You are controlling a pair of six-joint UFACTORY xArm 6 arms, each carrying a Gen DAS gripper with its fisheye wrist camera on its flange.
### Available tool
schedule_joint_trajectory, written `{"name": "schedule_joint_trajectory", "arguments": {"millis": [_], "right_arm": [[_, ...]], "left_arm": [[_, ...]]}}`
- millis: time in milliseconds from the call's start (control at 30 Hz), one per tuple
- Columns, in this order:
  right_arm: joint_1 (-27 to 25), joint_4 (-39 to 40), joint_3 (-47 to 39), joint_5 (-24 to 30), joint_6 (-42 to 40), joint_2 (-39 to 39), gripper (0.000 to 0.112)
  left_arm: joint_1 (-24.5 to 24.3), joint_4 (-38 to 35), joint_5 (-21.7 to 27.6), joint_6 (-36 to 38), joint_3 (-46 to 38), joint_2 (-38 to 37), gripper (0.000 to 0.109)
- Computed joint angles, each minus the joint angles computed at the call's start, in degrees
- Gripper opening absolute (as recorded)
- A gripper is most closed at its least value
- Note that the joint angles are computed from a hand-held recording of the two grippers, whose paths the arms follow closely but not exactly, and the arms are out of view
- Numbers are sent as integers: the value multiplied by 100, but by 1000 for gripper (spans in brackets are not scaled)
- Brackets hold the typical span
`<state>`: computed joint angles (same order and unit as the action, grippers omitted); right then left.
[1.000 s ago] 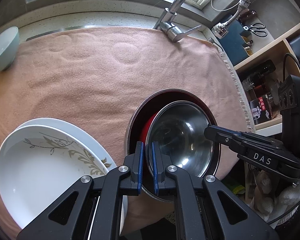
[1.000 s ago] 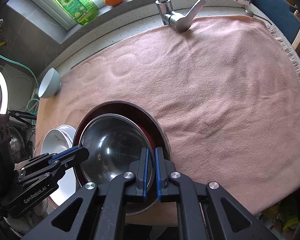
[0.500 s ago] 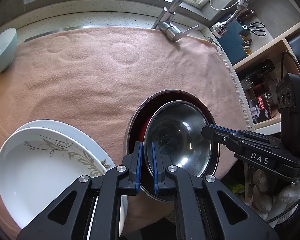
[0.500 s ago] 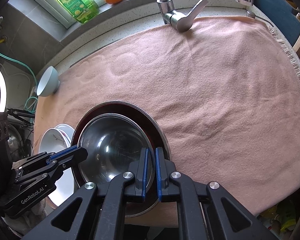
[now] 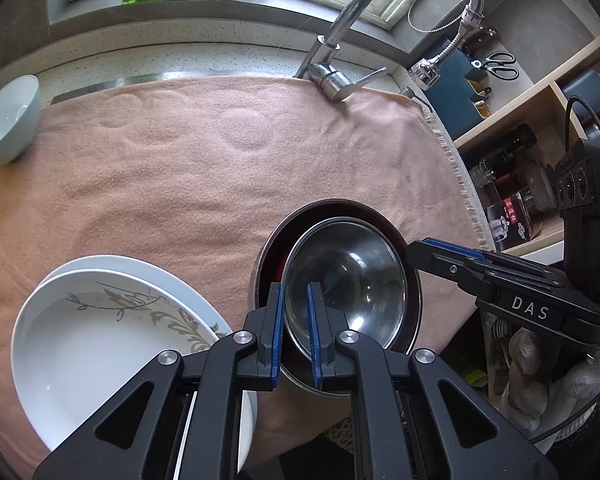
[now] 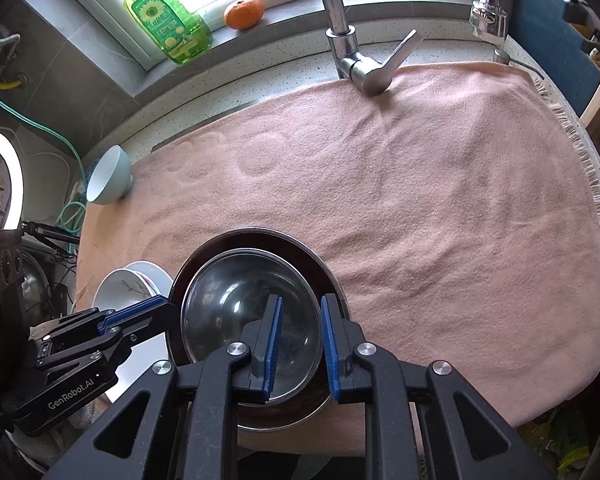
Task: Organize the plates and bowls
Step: 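Open both grippers to release the red bowl rim, then move both grippers to the rim of the pale blue bowl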
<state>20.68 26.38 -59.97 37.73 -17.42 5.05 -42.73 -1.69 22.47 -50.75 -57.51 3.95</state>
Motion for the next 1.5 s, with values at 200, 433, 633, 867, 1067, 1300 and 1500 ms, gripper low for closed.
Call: {"name": "schedule_joint_trajectory", "arguments": {"millis": [200, 433, 633, 867, 1067, 1300, 1500], "right_arm": [[118, 231, -116, 28, -99, -97, 18], [371, 560, -535, 197, -218, -60, 19], [714, 661, -1063, 261, -197, 220, 22], [1100, 693, -1917, 471, -92, 825, 24], [1338, 643, -2836, 692, 49, 1437, 24], [1568, 460, -4178, 969, 259, 2424, 24], [1705, 15, -5552, 1372, 694, 3481, 24]], "left_arm": [[134, 167, -175, -206, 321, -379, 10], [502, 796, -153, -748, 953, -1169, 10], [922, 1428, 41, -1323, 1529, -1924, 10], [1405, 2006, 402, -1835, 2048, -2613, 10], [1814, 2548, 923, -2129, 2249, -2947, 10], [2343, 2610, 834, -2164, 2415, -2984, 10], [2739, 2492, 589, -2046, 2329, -2616, 10]]}}
